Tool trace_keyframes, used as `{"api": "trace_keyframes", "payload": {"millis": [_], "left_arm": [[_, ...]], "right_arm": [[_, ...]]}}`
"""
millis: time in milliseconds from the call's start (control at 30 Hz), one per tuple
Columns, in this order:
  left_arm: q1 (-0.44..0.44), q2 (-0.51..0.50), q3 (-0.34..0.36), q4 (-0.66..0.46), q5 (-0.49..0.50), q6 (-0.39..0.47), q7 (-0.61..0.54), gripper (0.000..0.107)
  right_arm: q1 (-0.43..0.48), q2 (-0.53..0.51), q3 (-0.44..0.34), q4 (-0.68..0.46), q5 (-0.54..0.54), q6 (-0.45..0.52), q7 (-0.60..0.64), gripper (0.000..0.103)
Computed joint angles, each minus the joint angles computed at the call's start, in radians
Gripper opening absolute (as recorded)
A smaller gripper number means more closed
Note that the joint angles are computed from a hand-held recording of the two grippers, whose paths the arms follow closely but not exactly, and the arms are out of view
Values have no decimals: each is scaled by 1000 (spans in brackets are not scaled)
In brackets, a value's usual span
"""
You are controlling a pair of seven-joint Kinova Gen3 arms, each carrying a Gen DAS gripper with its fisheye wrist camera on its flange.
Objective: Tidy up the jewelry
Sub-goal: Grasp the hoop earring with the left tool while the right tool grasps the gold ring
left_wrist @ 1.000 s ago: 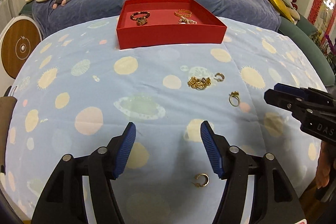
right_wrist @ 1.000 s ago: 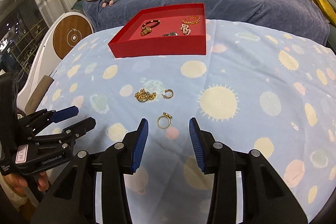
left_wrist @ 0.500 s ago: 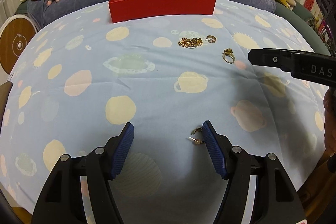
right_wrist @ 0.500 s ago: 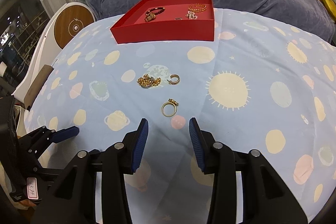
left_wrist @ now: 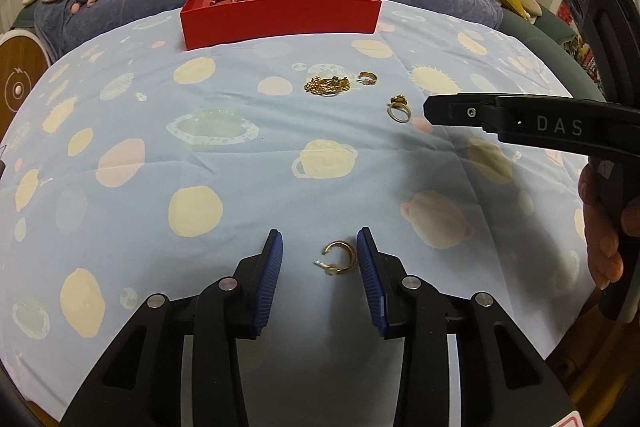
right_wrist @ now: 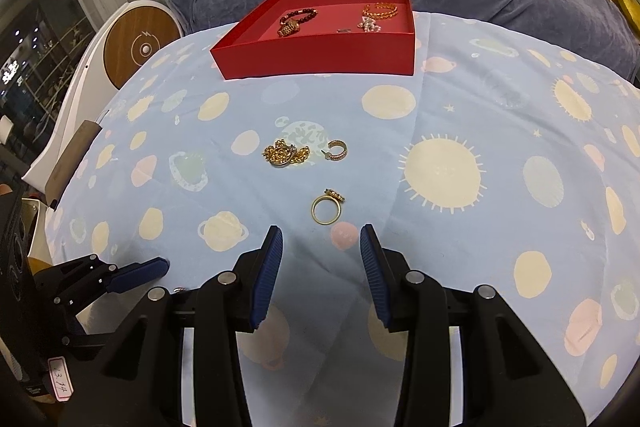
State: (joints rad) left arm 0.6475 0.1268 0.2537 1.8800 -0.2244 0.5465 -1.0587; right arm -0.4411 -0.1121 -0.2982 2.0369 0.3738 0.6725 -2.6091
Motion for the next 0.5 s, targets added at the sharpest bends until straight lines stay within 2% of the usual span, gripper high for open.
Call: {"api": "trace_keyframes", "payload": {"millis": [100,167,233,267,367,433,500], "left_arm": [[47,3,-29,3,-32,-2,24,37],[59,8,-15,4,-103,1,89,38],[64,12,-13,6,-131,-4,114,38],[70,14,-14,6,-148,-4,126,35],[86,19,-24,5,-199,-3,179,20],[70,21,-23,2,-182,-10,169,13],[40,24,-16,-3,-131,-22,126,13]], "right_arm": [[-1,3,0,-1,1,-1,0,39],[-3,9,2,-4,-2,-3,7,39],[-6,16,4,-8,-2,-3,13,39],[-8,19,5,-10,-2,-3,15,39],[-12,27,11,-15,-1,-6,17,39],[-15,33,12,-19,7,-4,11,39],[-17,40,15,-22,13,-4,7,38]]}}
